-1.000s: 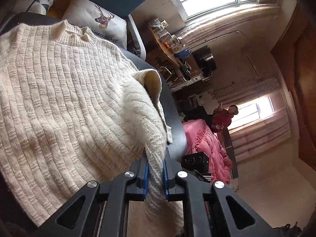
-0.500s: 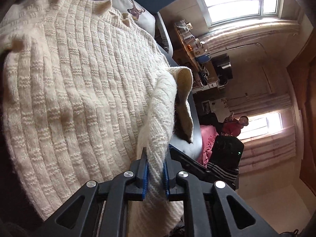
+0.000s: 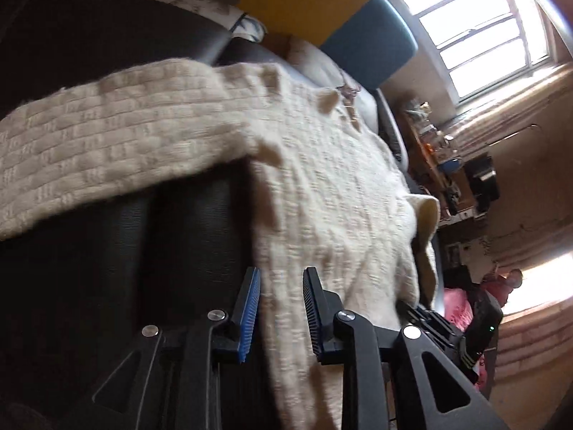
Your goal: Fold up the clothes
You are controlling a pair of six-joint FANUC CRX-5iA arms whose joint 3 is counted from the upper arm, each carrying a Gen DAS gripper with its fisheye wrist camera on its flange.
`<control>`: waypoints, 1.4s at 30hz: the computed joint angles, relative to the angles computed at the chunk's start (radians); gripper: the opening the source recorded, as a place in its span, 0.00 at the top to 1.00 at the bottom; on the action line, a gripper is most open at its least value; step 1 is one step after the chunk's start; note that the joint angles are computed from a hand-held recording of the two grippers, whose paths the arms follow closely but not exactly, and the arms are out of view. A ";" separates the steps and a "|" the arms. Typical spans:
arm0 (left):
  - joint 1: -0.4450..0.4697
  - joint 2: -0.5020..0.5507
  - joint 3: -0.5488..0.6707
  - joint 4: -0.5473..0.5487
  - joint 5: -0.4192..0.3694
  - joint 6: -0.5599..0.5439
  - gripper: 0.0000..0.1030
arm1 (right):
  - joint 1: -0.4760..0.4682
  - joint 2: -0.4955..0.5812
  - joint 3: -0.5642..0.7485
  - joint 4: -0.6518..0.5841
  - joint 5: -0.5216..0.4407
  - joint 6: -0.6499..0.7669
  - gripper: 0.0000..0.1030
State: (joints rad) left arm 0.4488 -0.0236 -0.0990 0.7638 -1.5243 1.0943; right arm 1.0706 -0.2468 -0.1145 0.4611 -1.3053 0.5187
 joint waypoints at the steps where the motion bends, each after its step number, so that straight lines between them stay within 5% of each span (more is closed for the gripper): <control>1: 0.003 0.009 0.005 -0.018 0.000 0.008 0.74 | 0.018 -0.009 -0.007 0.011 -0.051 0.005 0.86; 7: -0.101 0.045 0.025 -0.066 0.009 0.050 0.67 | 0.043 -0.080 -0.057 0.016 -0.183 -0.040 0.86; 8: -0.120 0.034 0.027 -0.092 0.035 0.058 0.69 | 0.044 -0.090 -0.064 0.017 -0.192 -0.049 0.86; 10: -0.157 0.021 0.042 -0.144 0.077 0.079 0.92 | 0.047 -0.109 -0.077 0.018 -0.211 -0.068 0.86; 18: -0.177 0.091 0.268 -0.377 0.134 0.123 0.94 | 0.082 -0.132 -0.057 -0.024 -0.351 0.005 0.86; 22: -0.177 0.136 0.352 -0.467 0.106 0.187 0.92 | 0.060 -0.169 -0.042 -0.094 -0.313 0.010 0.75; 26: -0.126 0.025 0.251 -0.414 0.182 0.160 0.88 | 0.055 -0.231 -0.044 -0.064 -0.241 -0.047 0.71; 29: -0.098 -0.073 0.105 -0.257 0.206 0.007 0.84 | 0.038 -0.278 -0.061 -0.017 -0.109 -0.077 0.71; 34: -0.184 -0.120 0.056 -0.371 0.164 -0.018 0.84 | -0.073 -0.162 0.004 -0.102 -0.014 0.033 0.68; 38: -0.131 -0.171 -0.020 -0.352 0.148 -0.044 0.85 | -0.107 -0.069 0.036 -0.196 -0.167 0.077 0.68; 42: -0.119 -0.190 -0.020 -0.375 0.115 -0.057 0.86 | -0.036 -0.180 -0.064 -0.152 -0.136 -0.024 0.68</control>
State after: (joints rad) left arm 0.3302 -0.2133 -0.1187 0.3893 -1.4094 1.0372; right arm 1.0350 -0.4266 -0.1787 0.3091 -1.4416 0.4943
